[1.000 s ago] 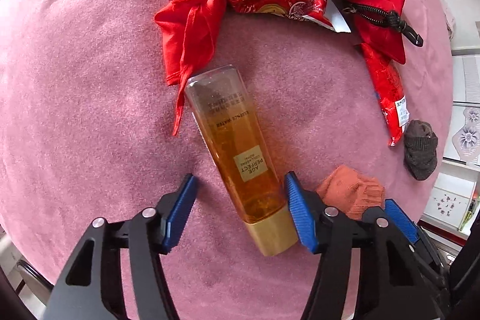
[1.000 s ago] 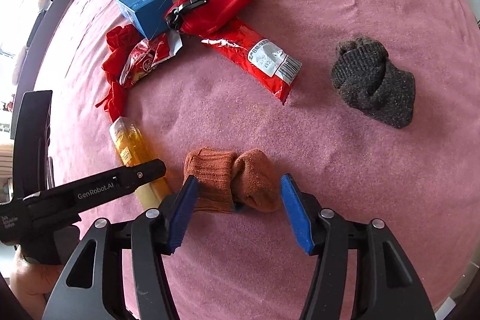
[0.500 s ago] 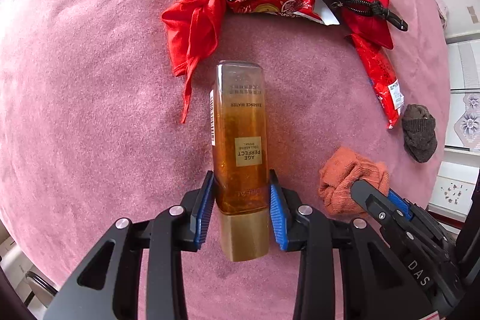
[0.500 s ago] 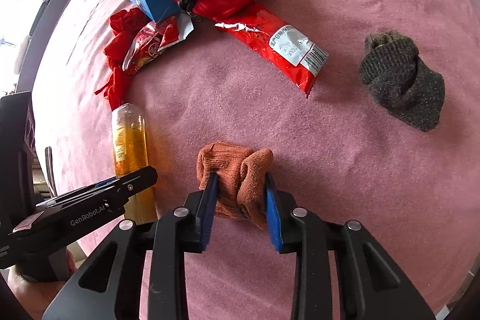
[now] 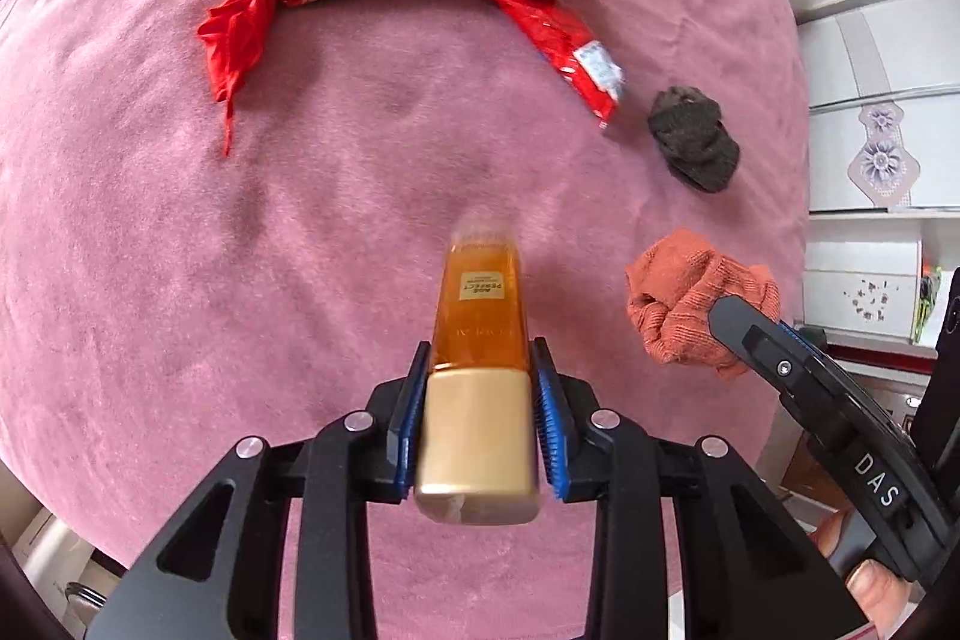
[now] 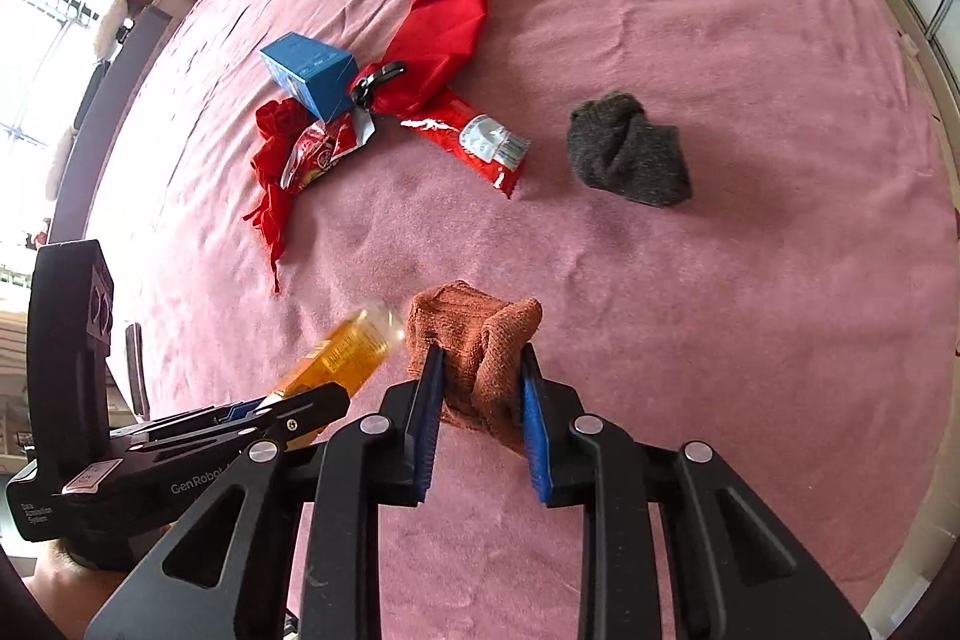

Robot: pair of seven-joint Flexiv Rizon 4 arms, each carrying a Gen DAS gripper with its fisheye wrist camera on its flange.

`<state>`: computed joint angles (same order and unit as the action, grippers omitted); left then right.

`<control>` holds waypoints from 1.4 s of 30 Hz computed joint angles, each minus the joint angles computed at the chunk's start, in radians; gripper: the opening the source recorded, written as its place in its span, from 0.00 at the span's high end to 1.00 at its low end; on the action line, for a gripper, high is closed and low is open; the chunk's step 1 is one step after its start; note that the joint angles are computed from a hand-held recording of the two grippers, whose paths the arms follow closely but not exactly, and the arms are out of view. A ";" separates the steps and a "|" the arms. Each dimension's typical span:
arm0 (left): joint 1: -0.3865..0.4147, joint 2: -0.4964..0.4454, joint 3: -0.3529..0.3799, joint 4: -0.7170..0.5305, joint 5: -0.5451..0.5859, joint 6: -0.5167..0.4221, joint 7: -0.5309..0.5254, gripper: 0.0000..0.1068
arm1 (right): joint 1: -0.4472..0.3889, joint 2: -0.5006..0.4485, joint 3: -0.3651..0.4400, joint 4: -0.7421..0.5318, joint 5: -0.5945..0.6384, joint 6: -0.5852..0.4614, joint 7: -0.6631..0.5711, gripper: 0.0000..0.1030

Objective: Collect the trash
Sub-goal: 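Close the left gripper on the amber bottle while the right gripper grasps the orange-brown socks, then carry the amber bottle and the socks with both tools toward the yellow bin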

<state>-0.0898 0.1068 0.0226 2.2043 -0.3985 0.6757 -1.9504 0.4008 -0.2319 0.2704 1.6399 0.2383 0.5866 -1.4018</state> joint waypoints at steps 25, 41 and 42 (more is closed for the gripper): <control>-0.211 -0.271 -0.173 -0.392 -0.058 -0.049 0.064 0.71 | -0.266 0.388 -0.198 0.313 0.079 0.015 0.023 0.77; -0.358 -0.642 -0.246 -0.846 0.011 -0.154 0.009 0.71 | -0.453 0.408 -0.324 0.347 0.068 0.011 -0.018 0.77; -0.366 -0.666 -0.247 -0.881 0.017 -0.171 0.007 0.71 | -0.462 0.402 -0.330 0.344 0.071 0.014 -0.020 0.77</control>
